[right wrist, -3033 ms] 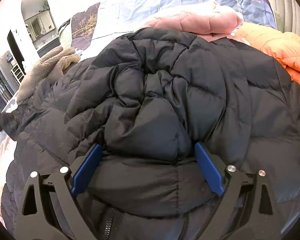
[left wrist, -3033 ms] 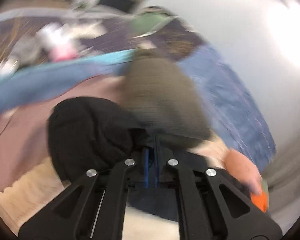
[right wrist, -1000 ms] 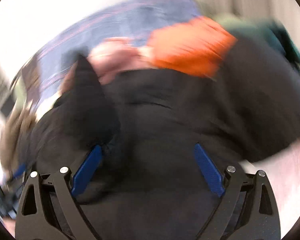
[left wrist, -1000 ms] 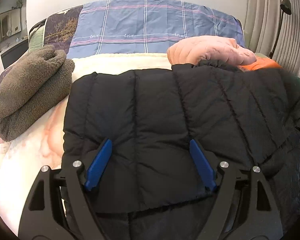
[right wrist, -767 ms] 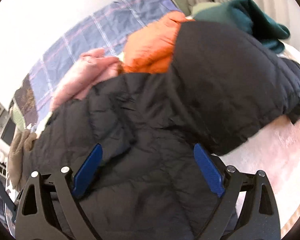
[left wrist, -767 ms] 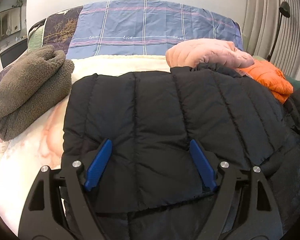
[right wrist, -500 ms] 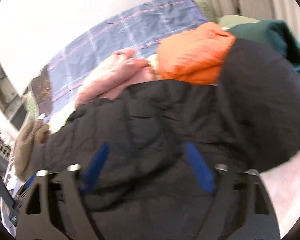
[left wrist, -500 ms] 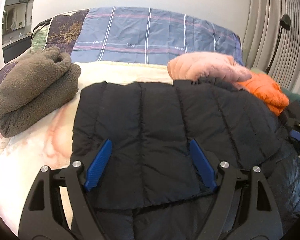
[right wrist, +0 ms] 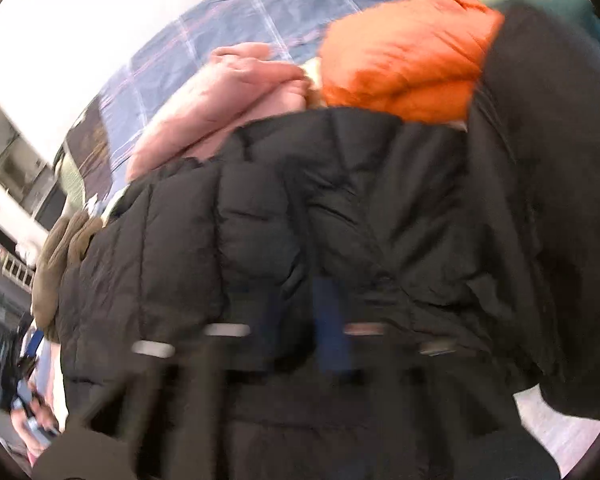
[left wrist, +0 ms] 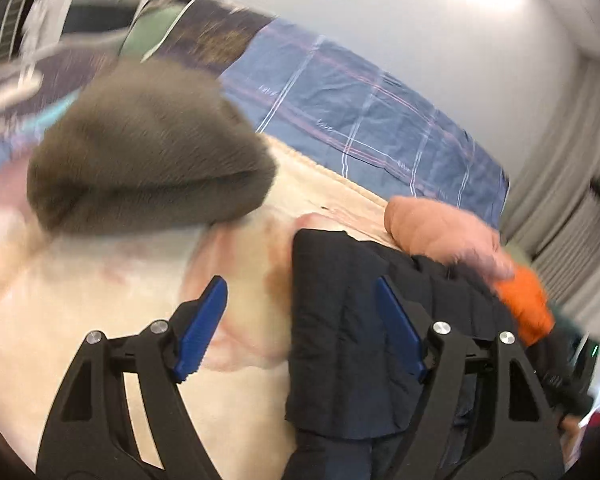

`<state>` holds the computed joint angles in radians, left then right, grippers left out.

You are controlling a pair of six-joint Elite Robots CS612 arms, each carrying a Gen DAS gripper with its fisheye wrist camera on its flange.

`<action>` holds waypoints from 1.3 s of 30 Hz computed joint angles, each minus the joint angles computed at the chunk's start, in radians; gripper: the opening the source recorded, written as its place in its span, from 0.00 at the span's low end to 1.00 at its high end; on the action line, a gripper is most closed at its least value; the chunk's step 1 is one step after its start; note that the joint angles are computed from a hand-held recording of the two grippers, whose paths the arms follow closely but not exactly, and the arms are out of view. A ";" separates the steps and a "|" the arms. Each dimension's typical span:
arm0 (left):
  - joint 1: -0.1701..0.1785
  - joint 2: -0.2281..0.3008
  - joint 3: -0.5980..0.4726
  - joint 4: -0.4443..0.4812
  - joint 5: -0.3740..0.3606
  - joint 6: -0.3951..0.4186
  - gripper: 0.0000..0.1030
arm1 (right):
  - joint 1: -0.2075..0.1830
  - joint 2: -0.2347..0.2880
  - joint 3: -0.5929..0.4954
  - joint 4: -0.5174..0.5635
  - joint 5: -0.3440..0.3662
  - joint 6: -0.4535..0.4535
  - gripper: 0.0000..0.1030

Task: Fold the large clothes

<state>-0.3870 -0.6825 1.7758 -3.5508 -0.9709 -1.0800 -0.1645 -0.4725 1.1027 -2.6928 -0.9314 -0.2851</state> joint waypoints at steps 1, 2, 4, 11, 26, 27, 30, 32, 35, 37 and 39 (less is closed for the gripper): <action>0.007 0.006 0.002 -0.034 -0.029 -0.013 0.74 | -0.003 -0.006 0.017 -0.066 -0.005 0.026 0.05; 0.010 0.011 0.001 -0.054 -0.048 -0.014 0.74 | -0.008 -0.015 0.036 -0.137 -0.018 0.056 0.05; 0.011 0.019 -0.007 -0.068 -0.075 0.001 0.74 | -0.014 -0.027 0.060 -0.206 -0.067 0.091 0.04; -0.014 0.025 -0.077 0.094 -0.068 0.144 0.63 | -0.016 -0.011 0.047 -0.115 -0.138 0.015 0.19; -0.052 0.033 -0.121 0.250 0.041 0.279 0.46 | -0.033 -0.070 0.172 -0.082 -0.011 -0.102 0.26; -0.058 0.034 -0.115 0.189 0.048 0.312 0.46 | -0.047 -0.082 0.192 -0.102 0.026 -0.094 0.28; -0.077 0.040 -0.113 0.035 0.037 0.445 0.49 | -0.111 -0.106 0.241 -0.229 0.128 0.013 0.43; -0.091 0.047 -0.122 -0.007 0.031 0.517 0.54 | -0.170 -0.101 0.247 -0.335 0.154 0.163 0.46; -0.100 0.055 -0.148 0.029 0.000 0.561 0.54 | -0.238 -0.075 0.206 -0.380 0.079 0.385 0.47; -0.102 0.057 -0.168 0.098 -0.020 0.551 0.54 | -0.278 -0.055 0.183 -0.376 0.069 0.537 0.47; -0.098 0.052 -0.176 0.132 -0.057 0.528 0.54 | -0.313 -0.030 0.159 -0.379 0.097 0.676 0.47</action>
<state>-0.4854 -0.6309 1.5998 -3.4185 -1.0282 -0.5518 -0.4776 -0.5023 1.2613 -3.0719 -0.8346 0.3911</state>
